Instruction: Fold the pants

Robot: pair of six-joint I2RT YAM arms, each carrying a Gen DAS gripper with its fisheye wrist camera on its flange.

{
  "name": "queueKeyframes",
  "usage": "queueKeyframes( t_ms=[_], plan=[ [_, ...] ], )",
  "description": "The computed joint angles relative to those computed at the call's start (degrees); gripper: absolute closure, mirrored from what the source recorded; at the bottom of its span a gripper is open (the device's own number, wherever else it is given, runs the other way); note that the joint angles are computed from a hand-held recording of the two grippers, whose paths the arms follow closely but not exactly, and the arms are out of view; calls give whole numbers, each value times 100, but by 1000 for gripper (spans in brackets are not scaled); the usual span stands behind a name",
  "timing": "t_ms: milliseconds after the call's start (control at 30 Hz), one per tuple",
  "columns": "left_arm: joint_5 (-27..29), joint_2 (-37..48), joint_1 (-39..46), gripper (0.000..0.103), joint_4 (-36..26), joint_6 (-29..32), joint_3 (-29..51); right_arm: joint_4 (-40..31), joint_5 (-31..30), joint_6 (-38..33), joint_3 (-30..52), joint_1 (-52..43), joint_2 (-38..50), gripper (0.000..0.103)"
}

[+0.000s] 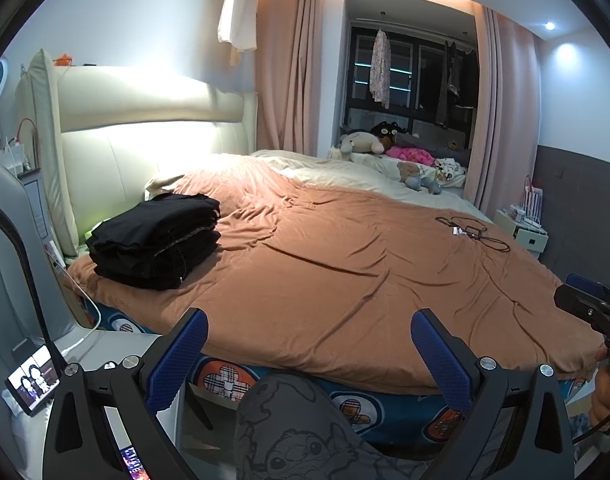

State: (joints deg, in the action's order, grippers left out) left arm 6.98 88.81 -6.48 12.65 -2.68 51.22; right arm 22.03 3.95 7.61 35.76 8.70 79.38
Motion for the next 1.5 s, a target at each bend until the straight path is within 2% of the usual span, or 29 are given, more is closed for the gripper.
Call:
queueKeyframes(
  t_ms=[1500],
  plan=[
    [135, -303, -79, 1, 104, 95, -242, -5, 141, 21, -100, -112, -115, 0]
  ],
)
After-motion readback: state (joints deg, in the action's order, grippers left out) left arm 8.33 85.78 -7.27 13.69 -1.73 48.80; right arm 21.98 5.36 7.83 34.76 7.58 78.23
